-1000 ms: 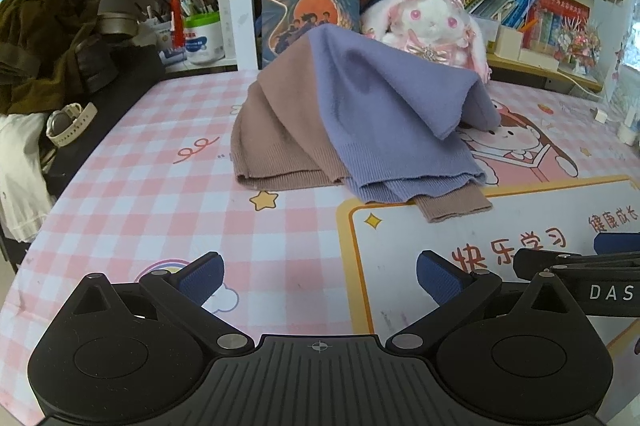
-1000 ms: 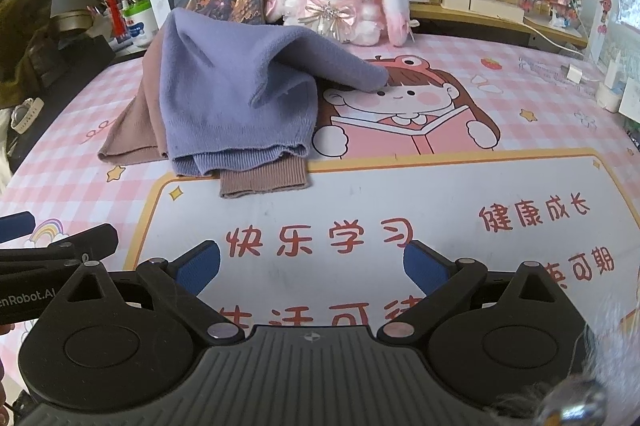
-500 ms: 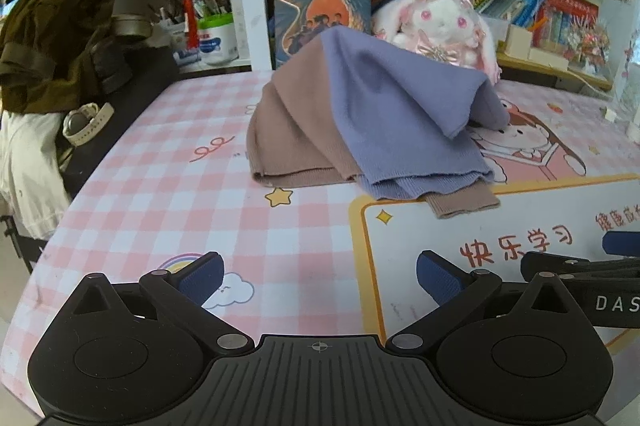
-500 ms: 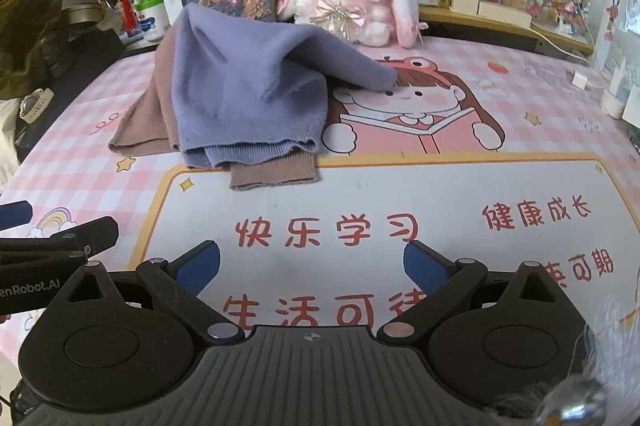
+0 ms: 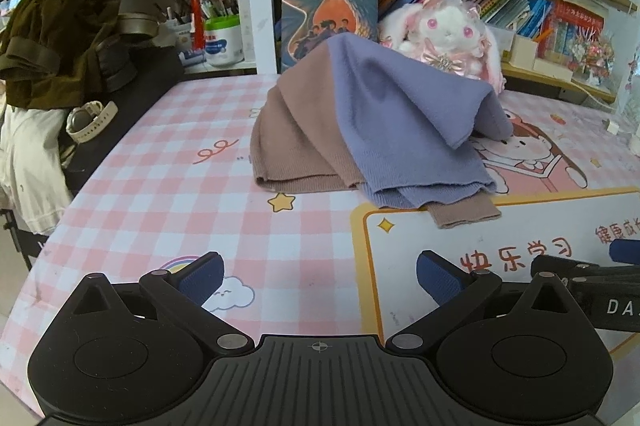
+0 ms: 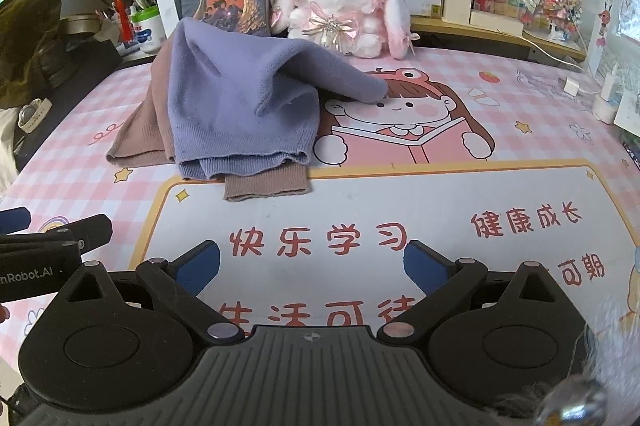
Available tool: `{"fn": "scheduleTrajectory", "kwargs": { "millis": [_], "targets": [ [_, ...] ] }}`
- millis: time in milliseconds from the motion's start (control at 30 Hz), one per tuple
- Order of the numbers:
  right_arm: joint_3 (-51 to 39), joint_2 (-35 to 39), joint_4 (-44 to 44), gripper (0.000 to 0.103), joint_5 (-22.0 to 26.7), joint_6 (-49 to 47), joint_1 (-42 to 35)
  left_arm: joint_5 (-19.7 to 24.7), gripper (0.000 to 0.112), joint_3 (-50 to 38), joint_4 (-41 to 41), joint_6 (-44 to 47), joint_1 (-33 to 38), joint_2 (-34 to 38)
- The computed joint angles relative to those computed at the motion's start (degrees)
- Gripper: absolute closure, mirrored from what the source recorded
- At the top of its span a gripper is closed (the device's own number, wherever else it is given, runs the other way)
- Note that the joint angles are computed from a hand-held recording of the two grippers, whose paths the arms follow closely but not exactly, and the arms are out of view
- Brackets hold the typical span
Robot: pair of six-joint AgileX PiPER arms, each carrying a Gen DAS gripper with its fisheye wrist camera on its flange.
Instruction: Fold clothes
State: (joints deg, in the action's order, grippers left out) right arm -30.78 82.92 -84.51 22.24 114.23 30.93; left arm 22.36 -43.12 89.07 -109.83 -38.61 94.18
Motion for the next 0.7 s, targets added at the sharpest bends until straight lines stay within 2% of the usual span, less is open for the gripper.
{"fn": "scheduleTrajectory", "kwargs": {
  "millis": [267,533,700],
  "targets": [
    [-0.16,0.35,-0.20,0.004,-0.52,0.19,-0.26,0.01,0.009,-0.06,-0.60,0.75,0.32,0.09],
    [-0.53,0.90,0.07,0.004,-0.56,0.31,-0.50,-0.78,0.009,0.76,3.55,-3.28,0.77,-0.30],
    [-0.65,0.99,0.32,0.004,-0.81,0.12,-0.79,-1.15,0.009,0.37,3.19,-2.70,1.02,-0.02]
  ]
}}
